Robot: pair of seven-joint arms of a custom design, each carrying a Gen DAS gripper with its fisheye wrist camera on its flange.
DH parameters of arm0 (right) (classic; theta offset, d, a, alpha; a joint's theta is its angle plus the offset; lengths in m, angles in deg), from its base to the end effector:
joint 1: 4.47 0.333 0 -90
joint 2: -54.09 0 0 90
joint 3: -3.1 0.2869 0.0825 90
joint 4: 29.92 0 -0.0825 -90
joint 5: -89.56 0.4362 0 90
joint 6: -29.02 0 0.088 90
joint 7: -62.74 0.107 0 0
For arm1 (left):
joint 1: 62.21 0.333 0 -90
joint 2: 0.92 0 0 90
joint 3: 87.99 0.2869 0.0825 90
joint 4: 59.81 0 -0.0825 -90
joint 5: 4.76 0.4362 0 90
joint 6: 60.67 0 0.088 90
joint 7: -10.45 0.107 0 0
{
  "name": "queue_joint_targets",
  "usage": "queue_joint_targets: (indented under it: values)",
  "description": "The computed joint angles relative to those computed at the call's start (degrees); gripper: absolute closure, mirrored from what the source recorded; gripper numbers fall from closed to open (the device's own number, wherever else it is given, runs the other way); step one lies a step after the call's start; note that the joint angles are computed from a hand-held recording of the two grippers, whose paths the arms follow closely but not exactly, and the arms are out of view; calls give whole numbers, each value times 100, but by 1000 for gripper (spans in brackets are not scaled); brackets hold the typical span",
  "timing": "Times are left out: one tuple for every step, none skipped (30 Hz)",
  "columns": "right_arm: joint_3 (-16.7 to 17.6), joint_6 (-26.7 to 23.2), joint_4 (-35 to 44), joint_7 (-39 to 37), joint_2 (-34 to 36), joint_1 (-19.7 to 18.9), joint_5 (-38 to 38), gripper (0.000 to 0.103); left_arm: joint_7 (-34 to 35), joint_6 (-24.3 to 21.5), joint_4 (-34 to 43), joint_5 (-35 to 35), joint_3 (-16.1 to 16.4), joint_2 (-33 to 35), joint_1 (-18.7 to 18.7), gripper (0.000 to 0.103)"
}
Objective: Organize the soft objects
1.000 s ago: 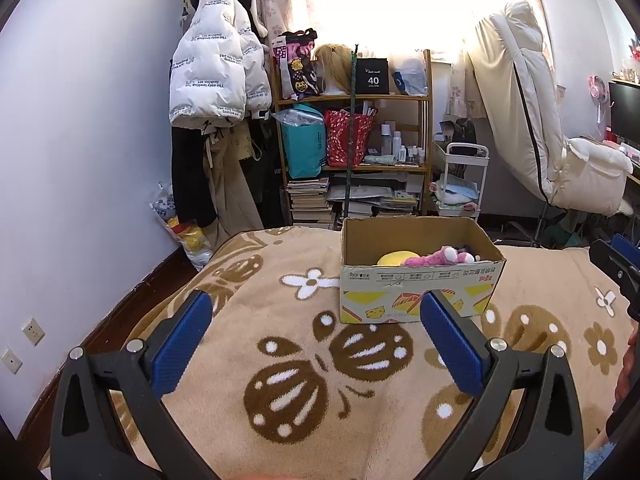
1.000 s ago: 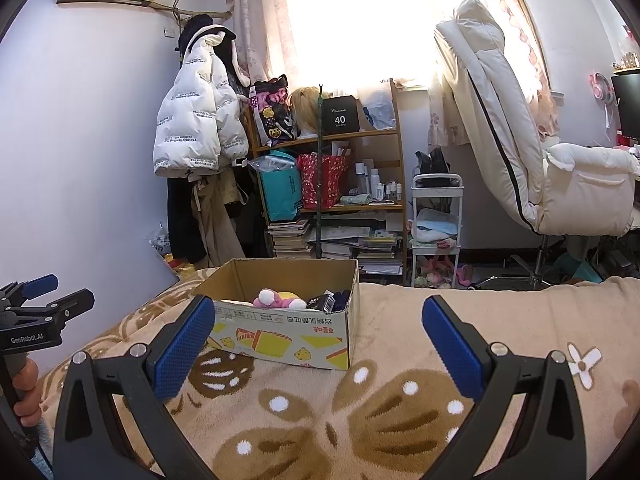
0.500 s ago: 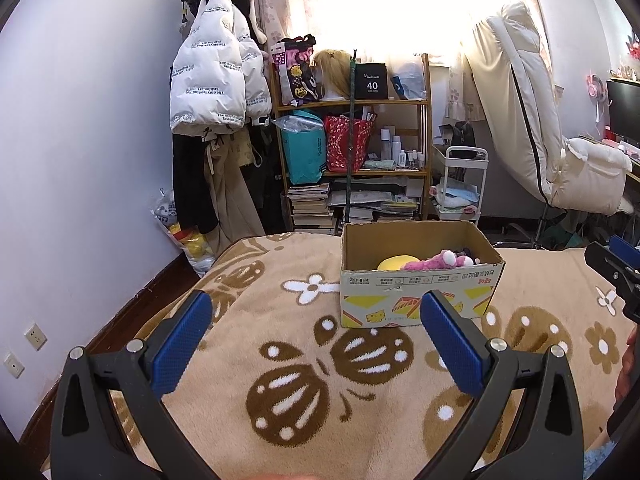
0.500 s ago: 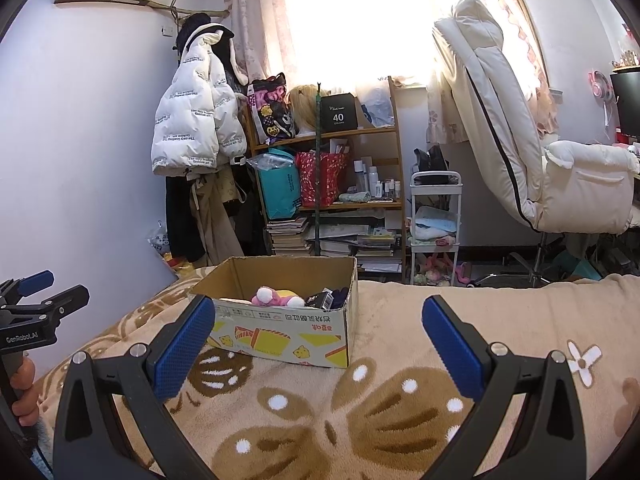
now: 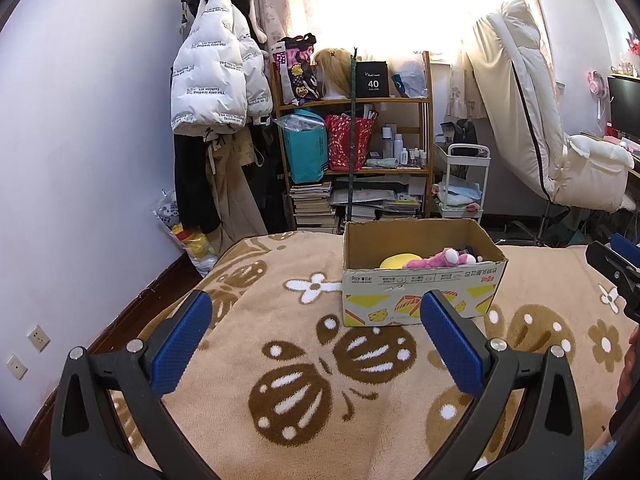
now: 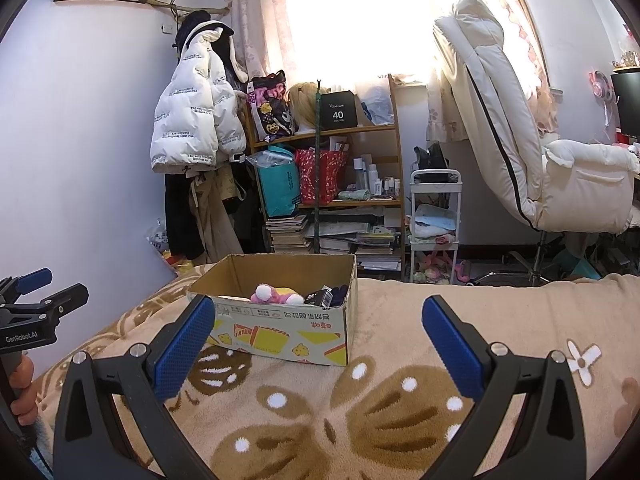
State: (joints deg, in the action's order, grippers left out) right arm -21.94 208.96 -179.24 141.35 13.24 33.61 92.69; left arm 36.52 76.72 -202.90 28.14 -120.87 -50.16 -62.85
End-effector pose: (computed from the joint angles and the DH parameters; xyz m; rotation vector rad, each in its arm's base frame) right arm 0.4548 0.0786 0.5609 -1.5827 1.1957 -0.6500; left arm 0.3623 -0.2657 0.5626 -1.6713 1.3111 -0.6747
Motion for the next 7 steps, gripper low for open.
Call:
queue_joint_targets:
  values:
    - [-15,-5,6,-12,-2,13,1,0,-15,-3,15,9,-18,20,14,1]
    - [-31,-13,10,-26,-6,25,3,0,-8,-11,12,6,-7,16,3,1]
    - [-33,-12,11,-34,-6,25,6,0,-11,1,12,14,-7,24,4,1]
    - [-35,-11,14,-43,-5,26,8,0,-12,-3,13,17,-6,23,2,1]
    - [-47,-17,16,-55,-9,38,12,0,-8,-9,9,21,-1,12,-4,1]
    - [-41,-19,17,-56,-8,34,18,0,0,1,-3,22,12,-1,-16,1]
    - [-22,-14,16,-51,-3,18,22,0,-11,9,9,22,3,23,-3,1]
